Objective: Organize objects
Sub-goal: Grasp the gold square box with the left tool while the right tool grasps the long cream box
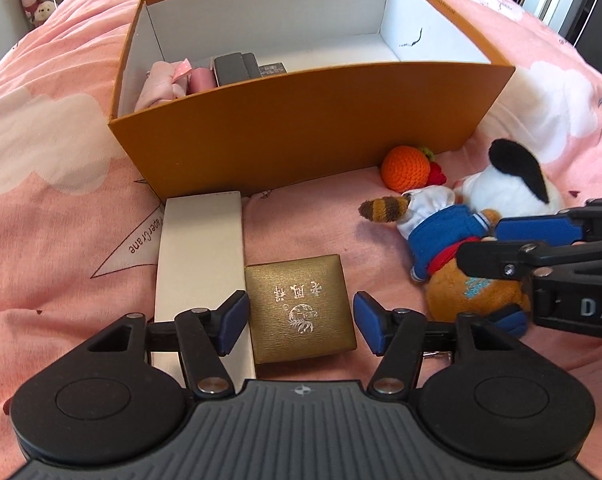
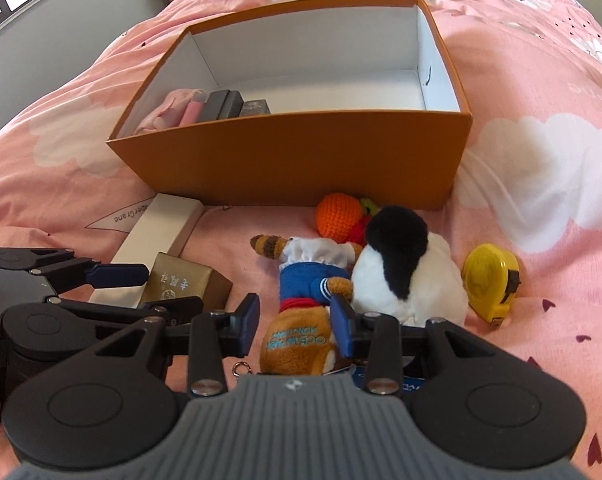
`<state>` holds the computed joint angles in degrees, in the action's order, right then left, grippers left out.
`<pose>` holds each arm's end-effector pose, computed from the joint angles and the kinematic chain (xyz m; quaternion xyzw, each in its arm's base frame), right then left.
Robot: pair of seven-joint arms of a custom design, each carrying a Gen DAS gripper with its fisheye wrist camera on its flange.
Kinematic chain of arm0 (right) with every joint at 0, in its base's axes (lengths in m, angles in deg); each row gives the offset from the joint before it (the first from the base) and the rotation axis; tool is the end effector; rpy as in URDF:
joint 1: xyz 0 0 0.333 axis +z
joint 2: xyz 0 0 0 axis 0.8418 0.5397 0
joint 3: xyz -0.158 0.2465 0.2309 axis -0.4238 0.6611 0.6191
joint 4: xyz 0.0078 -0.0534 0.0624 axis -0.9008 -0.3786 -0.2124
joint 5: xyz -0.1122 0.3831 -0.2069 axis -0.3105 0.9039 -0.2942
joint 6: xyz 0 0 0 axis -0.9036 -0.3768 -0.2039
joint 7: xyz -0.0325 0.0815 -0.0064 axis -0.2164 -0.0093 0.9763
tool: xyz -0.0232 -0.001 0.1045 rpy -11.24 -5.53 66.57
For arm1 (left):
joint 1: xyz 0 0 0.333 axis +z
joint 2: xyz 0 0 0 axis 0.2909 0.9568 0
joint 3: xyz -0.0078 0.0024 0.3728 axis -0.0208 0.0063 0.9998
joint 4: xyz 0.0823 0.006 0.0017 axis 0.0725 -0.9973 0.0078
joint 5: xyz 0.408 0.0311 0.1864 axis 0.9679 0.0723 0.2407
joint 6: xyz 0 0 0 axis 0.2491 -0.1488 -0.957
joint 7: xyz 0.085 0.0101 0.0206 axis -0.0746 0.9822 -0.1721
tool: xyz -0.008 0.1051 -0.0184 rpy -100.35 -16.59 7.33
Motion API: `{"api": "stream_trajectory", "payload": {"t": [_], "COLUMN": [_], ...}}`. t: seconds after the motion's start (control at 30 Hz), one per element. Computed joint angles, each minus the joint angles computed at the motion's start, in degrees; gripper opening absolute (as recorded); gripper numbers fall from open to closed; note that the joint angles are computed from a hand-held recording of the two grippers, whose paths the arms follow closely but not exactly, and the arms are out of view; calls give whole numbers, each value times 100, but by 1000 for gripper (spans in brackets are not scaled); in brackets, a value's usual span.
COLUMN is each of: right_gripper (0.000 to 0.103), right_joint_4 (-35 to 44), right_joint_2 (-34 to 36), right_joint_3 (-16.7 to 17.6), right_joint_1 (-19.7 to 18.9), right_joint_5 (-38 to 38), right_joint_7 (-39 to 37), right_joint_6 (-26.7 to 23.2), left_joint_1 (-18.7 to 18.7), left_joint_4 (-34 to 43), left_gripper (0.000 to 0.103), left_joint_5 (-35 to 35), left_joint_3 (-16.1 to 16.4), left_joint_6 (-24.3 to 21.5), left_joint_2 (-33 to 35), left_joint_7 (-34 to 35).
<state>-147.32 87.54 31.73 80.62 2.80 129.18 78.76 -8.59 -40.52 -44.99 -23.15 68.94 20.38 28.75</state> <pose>0.6625 0.4814 0.3564 -0.8646 0.4197 -0.0472 0.2723 0.5895 -0.3317 0.3161 -0.7251 0.6486 -0.1662 0.1609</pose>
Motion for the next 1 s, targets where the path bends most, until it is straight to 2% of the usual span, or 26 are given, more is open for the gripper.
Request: {"api": "stream_trajectory", "payload": {"t": [0.1, 0.2, 0.27, 0.43, 0.6, 0.73, 0.83, 1.0], "right_gripper": [41, 41, 41, 41, 41, 41, 41, 41], "right_joint_4": [-110, -265, -315, -425, -443, -245, 38, 617], "right_joint_2": [-69, -182, -239, -345, -349, -195, -9, 326], "right_joint_3": [-30, -6, -17, -73, 103, 634, 913, 975], "right_joint_1": [12, -52, -78, -77, -213, -555, -672, -509], "right_joint_5": [-24, -4, -18, -170, -136, 217, 623, 1106], "right_joint_7": [45, 87, 145, 251, 80, -636, -1075, -1557], "right_joint_6": [192, 427, 487, 610, 664, 466, 180, -326], "left_joint_1": [117, 61, 50, -30, -13, 163, 139, 383], "left_joint_4": [-1, -20, -66, -110, -297, -472, -458, -415], "left_gripper": [74, 74, 69, 68, 68, 68, 68, 68], "left_joint_5": [-282, -351, -387, -348, -185, -305, 104, 205], "left_joint_3": [-104, -41, -17, 44, 35, -102, -58, -293], "left_joint_6": [68, 107, 198, 189, 308, 427, 188, -440], "left_joint_2": [50, 47, 25, -47, -308, -578, -720, -909], "left_joint_7": [179, 184, 176, 120, -3, -2, -311, -350]}}
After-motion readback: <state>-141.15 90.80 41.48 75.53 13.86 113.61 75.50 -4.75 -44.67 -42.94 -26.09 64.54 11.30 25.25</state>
